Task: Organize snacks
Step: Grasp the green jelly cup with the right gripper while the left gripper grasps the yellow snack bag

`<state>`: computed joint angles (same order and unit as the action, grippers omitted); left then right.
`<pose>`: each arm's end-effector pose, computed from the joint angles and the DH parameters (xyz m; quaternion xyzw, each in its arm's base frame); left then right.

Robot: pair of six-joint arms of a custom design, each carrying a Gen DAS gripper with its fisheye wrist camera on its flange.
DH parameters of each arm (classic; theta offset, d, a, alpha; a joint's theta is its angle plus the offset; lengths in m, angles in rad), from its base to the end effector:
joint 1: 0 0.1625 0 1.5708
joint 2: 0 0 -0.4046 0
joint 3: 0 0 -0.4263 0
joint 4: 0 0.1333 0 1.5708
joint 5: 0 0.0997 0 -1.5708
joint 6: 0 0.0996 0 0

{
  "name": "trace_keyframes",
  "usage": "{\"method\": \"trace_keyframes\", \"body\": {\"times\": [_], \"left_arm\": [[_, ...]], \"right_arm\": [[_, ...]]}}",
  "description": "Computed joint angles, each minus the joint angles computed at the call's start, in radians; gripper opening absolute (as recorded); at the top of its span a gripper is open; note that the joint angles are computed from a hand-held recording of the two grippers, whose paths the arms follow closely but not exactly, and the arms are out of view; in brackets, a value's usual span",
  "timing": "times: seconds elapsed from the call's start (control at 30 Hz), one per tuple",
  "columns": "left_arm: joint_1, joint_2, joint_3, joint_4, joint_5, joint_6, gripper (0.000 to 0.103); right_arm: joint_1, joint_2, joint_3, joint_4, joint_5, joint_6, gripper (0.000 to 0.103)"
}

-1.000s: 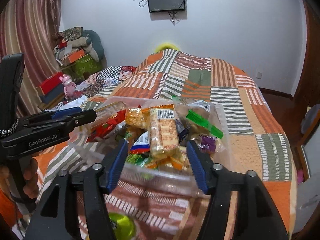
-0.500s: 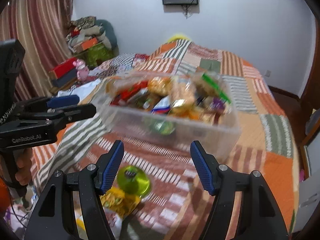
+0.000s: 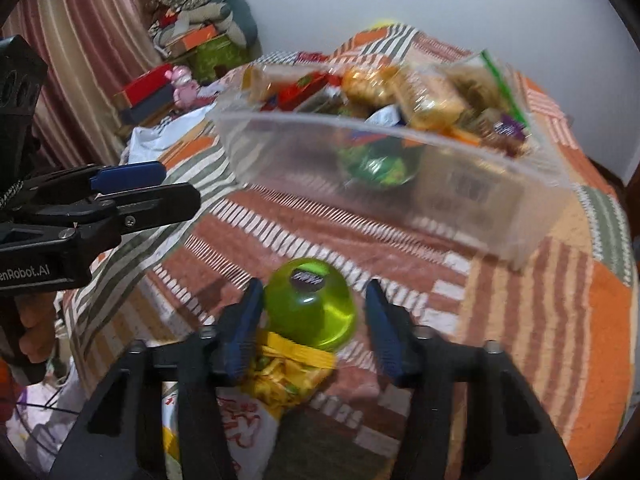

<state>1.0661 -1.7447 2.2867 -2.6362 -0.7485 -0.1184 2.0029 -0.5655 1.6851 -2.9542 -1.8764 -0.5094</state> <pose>-0.0203 -0.4634 0.3322 0.0685 0.8888 -0.3441 0.2948 0.3654 -0.5456 -0.0700 0.4265 -0.8823 0.1241 0.1558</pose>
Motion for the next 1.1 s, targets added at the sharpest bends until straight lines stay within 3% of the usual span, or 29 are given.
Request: {"method": "trace_keyframes", "body": {"times": [0.2, 0.5, 0.67, 1.1], "left_arm": [[-0.002, -0.005, 0.009, 0.027, -0.022, -0.025, 0.068], [-0.043, 0.012, 0.016, 0.073, -0.061, -0.083, 0.068], [-0.073, 0.025, 0.025, 0.096, -0.071, -0.126, 0.077], [-0.124, 0.058, 0.063, 0.149, -0.104, -0.185, 0.078]], "right_arm": [[0.0, -0.002, 0.019, -0.087, -0.007, 0.021, 0.043], [-0.029, -0.089, 0.109, -0.197, -0.001, 0.07, 0.043], [-0.037, -0.135, 0.168, -0.25, -0.007, 0.069, 0.043], [-0.059, -0.212, 0.268, -0.316, 0.034, 0.05, 0.043]]}}
